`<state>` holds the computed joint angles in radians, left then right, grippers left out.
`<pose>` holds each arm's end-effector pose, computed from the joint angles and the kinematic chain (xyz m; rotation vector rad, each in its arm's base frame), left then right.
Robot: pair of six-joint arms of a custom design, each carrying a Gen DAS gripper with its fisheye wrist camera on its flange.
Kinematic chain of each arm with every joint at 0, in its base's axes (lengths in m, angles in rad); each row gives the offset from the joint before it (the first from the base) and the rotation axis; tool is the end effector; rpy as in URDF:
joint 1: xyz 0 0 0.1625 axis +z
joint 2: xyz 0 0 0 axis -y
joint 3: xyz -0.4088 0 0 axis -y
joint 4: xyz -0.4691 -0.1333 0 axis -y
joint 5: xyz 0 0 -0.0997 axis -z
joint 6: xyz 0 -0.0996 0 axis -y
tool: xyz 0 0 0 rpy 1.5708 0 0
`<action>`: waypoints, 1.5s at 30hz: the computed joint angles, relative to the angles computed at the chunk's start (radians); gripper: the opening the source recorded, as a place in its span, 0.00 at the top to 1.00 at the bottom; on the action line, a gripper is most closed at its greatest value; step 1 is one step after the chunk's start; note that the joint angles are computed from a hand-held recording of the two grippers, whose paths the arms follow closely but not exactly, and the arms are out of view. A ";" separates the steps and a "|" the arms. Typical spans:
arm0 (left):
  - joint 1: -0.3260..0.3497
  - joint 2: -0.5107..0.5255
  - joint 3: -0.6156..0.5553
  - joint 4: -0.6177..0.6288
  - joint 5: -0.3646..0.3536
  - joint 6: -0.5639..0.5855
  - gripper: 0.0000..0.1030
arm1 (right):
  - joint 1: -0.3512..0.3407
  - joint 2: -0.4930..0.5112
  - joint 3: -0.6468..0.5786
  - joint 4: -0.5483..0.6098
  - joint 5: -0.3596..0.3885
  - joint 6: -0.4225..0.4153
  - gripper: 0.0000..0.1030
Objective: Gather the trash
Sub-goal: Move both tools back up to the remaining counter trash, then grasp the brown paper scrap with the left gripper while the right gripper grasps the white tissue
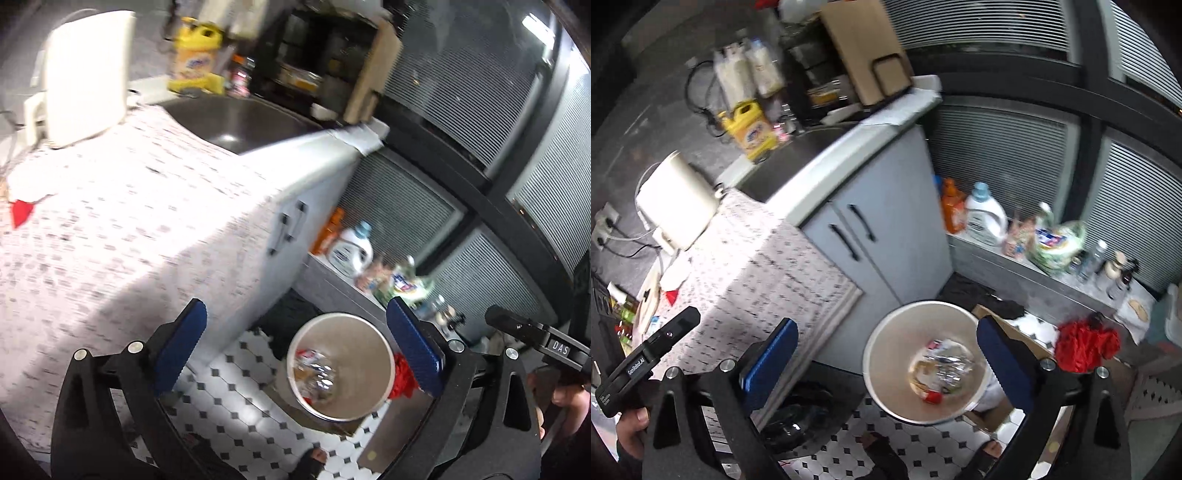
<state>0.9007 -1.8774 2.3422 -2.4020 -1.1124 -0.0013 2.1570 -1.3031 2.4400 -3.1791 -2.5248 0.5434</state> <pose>-0.1225 -0.4401 0.2943 0.7895 2.6340 -0.6917 0.2759 -0.3214 0.1251 -0.2395 -2.3382 1.1184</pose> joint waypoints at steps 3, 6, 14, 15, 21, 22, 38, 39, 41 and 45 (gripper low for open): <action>0.045 -0.014 -0.033 -0.011 0.021 0.033 0.06 | 0.004 0.095 -0.084 -0.021 0.033 -0.043 0.08; 0.096 -0.021 -0.064 -0.025 0.031 0.065 0.06 | 0.013 0.177 -0.164 -0.019 0.057 -0.075 0.08; 0.245 -0.010 -0.168 -0.070 0.018 0.164 0.06 | 0.037 0.377 -0.379 0.007 0.098 -0.141 0.08; 0.263 -0.003 -0.184 -0.075 0.012 0.176 0.06 | 0.040 0.401 -0.406 0.013 0.102 -0.147 0.08; 0.370 0.037 -0.277 -0.096 -0.040 0.244 0.06 | 0.052 0.538 -0.559 0.034 0.125 -0.173 0.08; 0.386 0.046 -0.294 -0.102 -0.045 0.256 0.06 | 0.054 0.562 -0.583 0.027 0.125 -0.179 0.08; 0.556 0.281 -0.629 -0.056 -0.144 0.326 0.22 | 0.065 0.782 -0.890 0.156 0.143 -0.197 0.08; 0.565 0.305 -0.659 -0.045 -0.147 0.320 0.28 | 0.065 0.789 -0.903 0.164 0.137 -0.195 0.08; 0.579 0.345 -0.706 -0.025 -0.139 0.307 0.33 | 0.065 0.795 -0.916 0.172 0.128 -0.190 0.08; 0.601 0.420 -0.792 0.018 -0.123 0.284 0.44 | 0.061 0.800 -0.928 0.196 0.107 -0.163 0.08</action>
